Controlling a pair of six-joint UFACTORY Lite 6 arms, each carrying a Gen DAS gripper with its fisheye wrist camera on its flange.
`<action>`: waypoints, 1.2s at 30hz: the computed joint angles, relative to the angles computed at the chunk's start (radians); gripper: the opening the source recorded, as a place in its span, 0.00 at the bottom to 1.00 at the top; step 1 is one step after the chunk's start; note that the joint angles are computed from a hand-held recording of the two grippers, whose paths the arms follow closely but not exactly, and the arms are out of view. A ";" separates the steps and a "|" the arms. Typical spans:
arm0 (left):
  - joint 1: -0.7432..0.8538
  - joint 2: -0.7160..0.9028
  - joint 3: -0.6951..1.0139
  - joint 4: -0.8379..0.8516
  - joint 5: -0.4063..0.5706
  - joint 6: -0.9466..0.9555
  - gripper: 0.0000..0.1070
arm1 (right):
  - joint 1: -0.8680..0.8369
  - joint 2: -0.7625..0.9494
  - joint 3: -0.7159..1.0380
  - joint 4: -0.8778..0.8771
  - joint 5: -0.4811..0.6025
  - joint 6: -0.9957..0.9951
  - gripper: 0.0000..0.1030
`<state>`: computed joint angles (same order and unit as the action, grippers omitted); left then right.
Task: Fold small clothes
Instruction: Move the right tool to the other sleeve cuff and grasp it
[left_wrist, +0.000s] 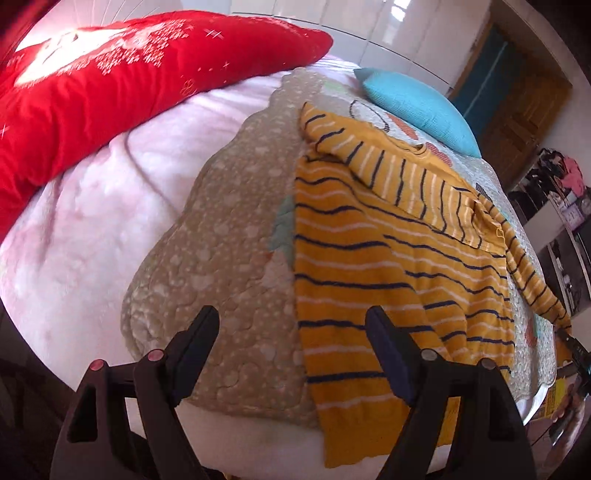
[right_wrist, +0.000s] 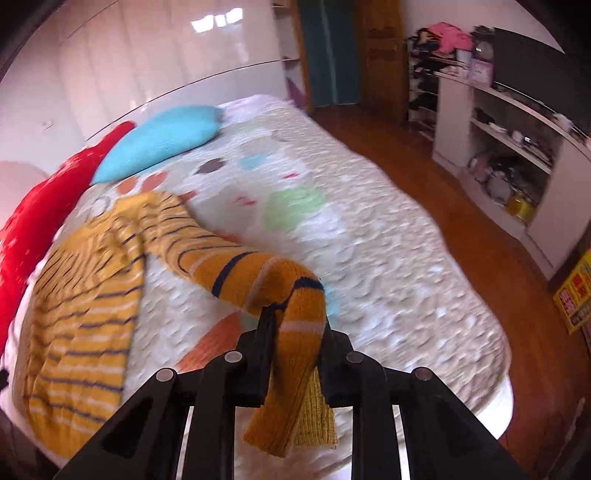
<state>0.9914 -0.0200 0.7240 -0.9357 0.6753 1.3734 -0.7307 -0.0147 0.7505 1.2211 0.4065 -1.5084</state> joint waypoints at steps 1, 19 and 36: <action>0.012 0.014 -0.005 -0.003 0.003 0.008 0.75 | 0.017 0.072 0.069 -0.049 -0.092 0.083 0.33; -0.012 0.013 -0.188 -0.112 0.120 0.213 0.71 | 0.680 -0.219 -0.508 0.464 0.094 -0.204 0.62; 0.372 -0.148 -0.159 0.181 0.270 0.126 0.01 | 0.810 -0.834 -0.734 -0.210 0.166 0.632 0.16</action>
